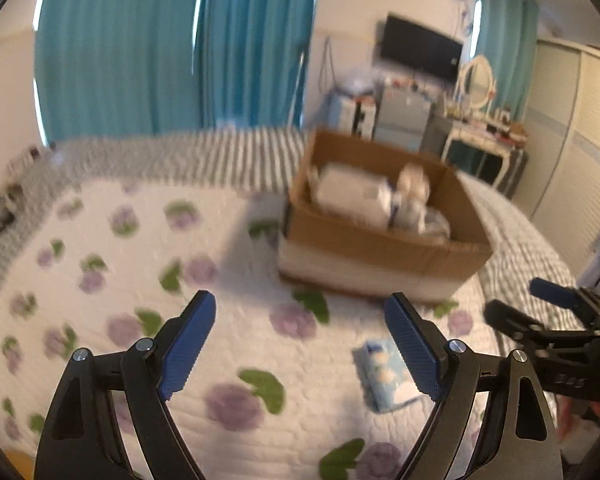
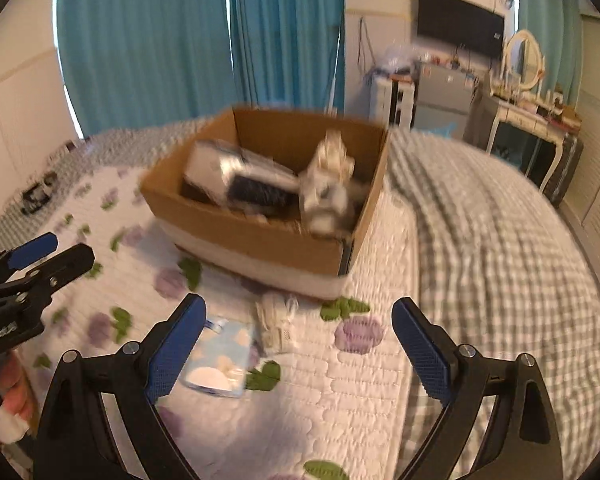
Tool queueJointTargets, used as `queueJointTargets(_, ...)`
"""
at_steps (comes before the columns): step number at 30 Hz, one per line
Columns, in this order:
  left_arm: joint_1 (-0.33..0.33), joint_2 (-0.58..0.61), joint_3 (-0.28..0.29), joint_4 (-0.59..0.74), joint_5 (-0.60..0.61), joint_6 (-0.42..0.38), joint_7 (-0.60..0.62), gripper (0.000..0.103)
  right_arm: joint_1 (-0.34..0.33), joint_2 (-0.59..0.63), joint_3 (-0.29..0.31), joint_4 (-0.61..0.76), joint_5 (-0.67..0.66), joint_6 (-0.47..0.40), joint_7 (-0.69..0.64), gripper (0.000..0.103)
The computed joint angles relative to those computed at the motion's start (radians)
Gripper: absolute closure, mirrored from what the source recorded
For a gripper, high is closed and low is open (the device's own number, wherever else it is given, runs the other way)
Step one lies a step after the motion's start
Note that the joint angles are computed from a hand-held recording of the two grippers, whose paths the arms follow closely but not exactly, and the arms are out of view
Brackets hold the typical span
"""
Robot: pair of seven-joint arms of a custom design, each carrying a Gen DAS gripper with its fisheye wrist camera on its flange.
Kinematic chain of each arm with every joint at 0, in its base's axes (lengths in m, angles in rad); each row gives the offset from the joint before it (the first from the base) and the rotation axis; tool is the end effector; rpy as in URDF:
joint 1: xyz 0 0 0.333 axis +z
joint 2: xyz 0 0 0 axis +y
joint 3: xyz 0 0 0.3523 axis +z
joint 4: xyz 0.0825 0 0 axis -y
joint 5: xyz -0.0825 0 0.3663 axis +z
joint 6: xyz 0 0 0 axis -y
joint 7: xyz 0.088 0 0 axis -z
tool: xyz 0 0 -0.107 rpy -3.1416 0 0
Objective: Organize soft objects
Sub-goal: 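Grasp the blue tissue pack with the left tool while the right tool grasps the small white shoe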
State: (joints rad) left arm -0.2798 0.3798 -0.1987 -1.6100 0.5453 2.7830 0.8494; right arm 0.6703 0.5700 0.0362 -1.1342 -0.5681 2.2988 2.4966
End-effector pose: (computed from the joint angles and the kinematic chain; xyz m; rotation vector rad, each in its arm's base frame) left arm 0.6306 -0.3249 0.5436 -1.6469 1.9037 -0.9547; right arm 0.5966 0.4820 0.5821 -1.7690 1.7306 -0.6344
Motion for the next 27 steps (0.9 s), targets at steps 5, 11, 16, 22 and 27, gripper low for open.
queueJointTargets(5,-0.016,0.061,-0.011,0.043,-0.04,-0.071,-0.014,0.015,-0.039,0.09,0.026,0.055,0.084,-0.015,-0.093,0.033)
queueJointTargets(11,-0.05,0.103,0.001,0.088,-0.038,-0.139,-0.044,0.015,-0.083,0.137,0.059,0.051,0.189,0.04,-0.174,0.042)
queueJointTargets(16,-0.061,0.124,0.003,0.118,-0.04,-0.181,-0.045,0.015,-0.093,0.161,0.076,0.066,0.244,0.08,-0.237,0.08)
queueJointTargets(22,-0.071,0.11,-0.007,0.114,-0.032,-0.192,-0.038,0.015,-0.088,0.041,0.055,-0.112,0.224,0.195,-0.183,0.08)
queueJointTargets(27,-0.075,0.118,-0.046,0.123,-0.079,-0.234,0.021,0.015,-0.088,-0.079,0.032,-0.262,0.154,0.184,-0.079,0.08)
